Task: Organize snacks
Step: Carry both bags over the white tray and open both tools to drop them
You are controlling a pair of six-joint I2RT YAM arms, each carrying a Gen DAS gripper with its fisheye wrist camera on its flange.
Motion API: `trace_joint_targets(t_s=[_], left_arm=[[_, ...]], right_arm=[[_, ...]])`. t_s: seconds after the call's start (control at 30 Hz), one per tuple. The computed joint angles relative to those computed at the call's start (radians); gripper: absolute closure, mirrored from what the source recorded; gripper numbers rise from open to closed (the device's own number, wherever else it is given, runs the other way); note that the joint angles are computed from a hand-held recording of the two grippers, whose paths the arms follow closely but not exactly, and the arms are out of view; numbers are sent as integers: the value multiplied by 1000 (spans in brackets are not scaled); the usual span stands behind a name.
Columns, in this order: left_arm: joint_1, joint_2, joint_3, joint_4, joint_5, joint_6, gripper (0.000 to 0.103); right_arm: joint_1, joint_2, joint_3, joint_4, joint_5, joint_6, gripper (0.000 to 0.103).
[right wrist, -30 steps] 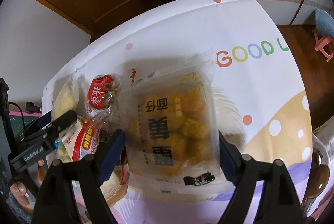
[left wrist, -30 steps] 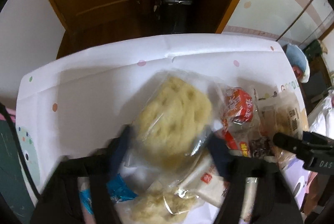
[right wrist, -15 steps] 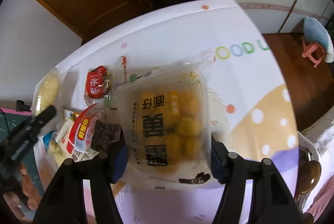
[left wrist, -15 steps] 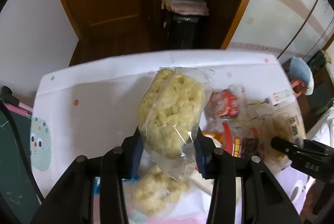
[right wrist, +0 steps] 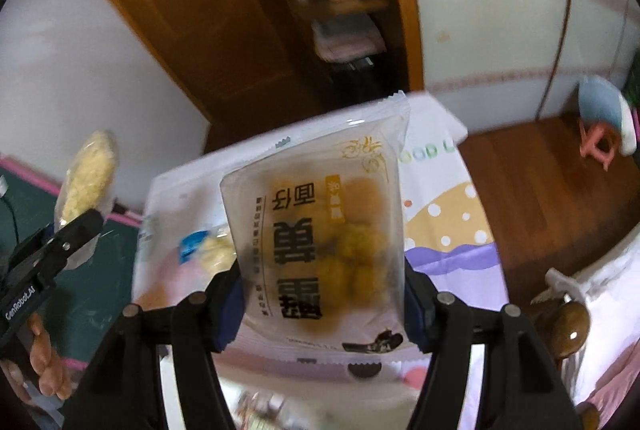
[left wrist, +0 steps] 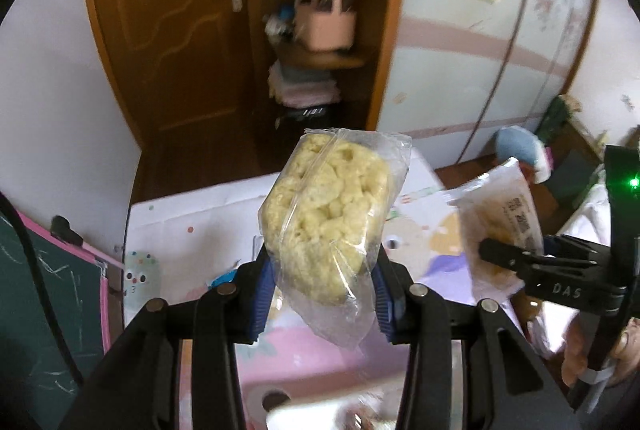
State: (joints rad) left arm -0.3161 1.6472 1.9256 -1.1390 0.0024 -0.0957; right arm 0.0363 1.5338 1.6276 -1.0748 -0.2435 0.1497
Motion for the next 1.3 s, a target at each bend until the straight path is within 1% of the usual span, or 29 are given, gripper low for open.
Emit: trace_joint_targets(t_s=[0.13, 0.23, 0.33, 0.43, 0.5, 0.53, 0.6, 0.63, 0.67, 0.7, 0.77, 0.83, 0.9, 0.93, 1.0, 1.03, 1.1, 1.17, 1.2, 1.27, 1.3], left_arm=[[-82, -147, 34, -102, -28, -30, 62], [-153, -233, 87, -188, -59, -57, 62], [-254, -312, 119, -262, -122, -105, 62], [-392, -385, 119, -337, -246, -181, 62], [-458, -465, 51, -348, -276, -239, 62], [-495, -501, 14, -355, -294, -273, 62], [-573, -581, -95, -358, -340, -342, 61], [-624, -626, -166, -354, -379, -387, 61], [-645, -665, -236, -337, -393, -412, 61], [-687, -711, -320, -319, -417, -455, 61], [-755, -768, -444, -294, -465, -536, 61], [-803, -819, -563, -270, -496, -616, 61], [-859, -853, -661, -263, -524, -708, 61], [-856, -865, -705, -247, -509, -724, 61], [-819, -888, -786, -212, -444, -720, 61], [-795, -893, -818, -198, -413, -709, 61], [-756, -896, -868, -172, -371, -691, 61], [-745, -886, -902, -163, -354, -692, 61], [-737, -878, -907, -161, -349, -686, 60], [-768, -865, -918, -173, -372, -717, 46], [-780, -860, -920, -176, -385, -728, 29]], right_arm=[[69, -195, -6, -70, 44, -26, 38], [125, -301, 27, -143, 77, -34, 38], [192, -396, 44, -204, 115, -20, 37], [291, -469, 48, -248, 185, 26, 37], [369, -521, 6, -244, 245, 71, 37], [434, -548, -13, -246, 299, 110, 37], [542, -592, -70, -236, 390, 185, 37], [627, -622, -106, -238, 453, 243, 37], [690, -650, -145, -237, 506, 290, 37], [804, -676, -175, -258, 594, 372, 37], [1011, -708, -242, -296, 765, 542, 37], [1141, -713, -295, -344, 865, 679, 37], [1160, -715, -353, -342, 873, 714, 36], [1147, -713, -385, -334, 855, 714, 36], [1103, -705, -446, -307, 797, 684, 36], [1116, -703, -470, -311, 789, 699, 36], [1073, -689, -513, -286, 737, 659, 36], [1040, -677, -545, -260, 706, 625, 30], [1054, -665, -552, -260, 731, 640, 21], [1188, -637, -564, -300, 867, 742, 19], [1236, -607, -558, -334, 933, 784, 17]])
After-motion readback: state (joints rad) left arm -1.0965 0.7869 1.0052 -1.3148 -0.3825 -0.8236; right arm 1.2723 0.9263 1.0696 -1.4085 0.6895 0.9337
